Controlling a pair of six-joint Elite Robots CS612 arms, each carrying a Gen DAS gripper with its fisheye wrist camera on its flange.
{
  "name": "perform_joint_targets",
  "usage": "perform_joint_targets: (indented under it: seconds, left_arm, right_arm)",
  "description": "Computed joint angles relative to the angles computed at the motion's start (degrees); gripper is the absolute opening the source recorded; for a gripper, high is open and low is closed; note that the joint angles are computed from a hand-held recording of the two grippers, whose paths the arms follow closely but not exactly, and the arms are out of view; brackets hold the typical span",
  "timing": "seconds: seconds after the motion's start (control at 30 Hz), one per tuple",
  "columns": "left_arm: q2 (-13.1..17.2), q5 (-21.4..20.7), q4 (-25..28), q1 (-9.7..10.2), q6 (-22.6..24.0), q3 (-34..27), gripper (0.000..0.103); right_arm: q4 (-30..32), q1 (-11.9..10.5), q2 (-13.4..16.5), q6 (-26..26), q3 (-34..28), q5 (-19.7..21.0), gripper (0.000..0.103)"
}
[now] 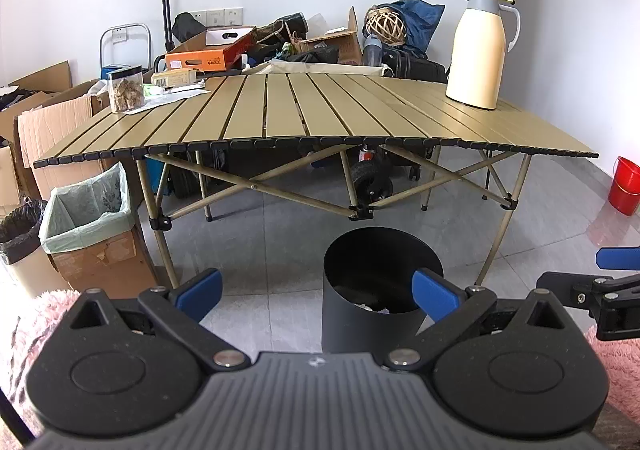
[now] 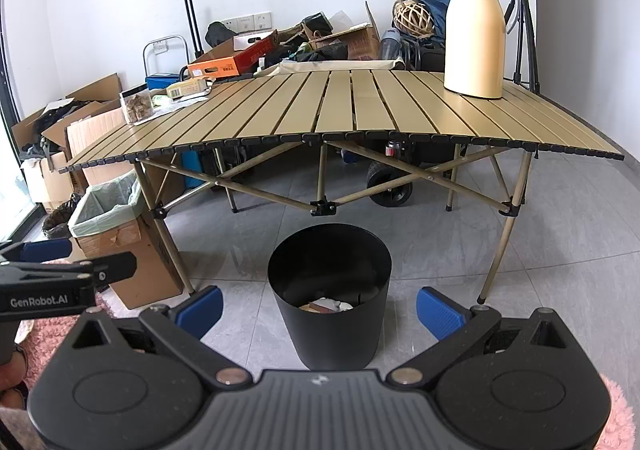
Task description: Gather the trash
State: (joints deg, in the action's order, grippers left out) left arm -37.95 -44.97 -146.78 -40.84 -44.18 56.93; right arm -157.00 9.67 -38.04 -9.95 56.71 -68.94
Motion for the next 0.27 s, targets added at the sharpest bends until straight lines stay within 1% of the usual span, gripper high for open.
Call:
perform_joint_targets:
  seconds: [0.27]
  left_arm:
    - [-0.2, 0.4, -1.2, -0.13, 0.8, 0.7, 0.103]
  right_arm:
    - [-0.9, 0.0, -0.3, 0.0, 0.6, -0.1, 0.103]
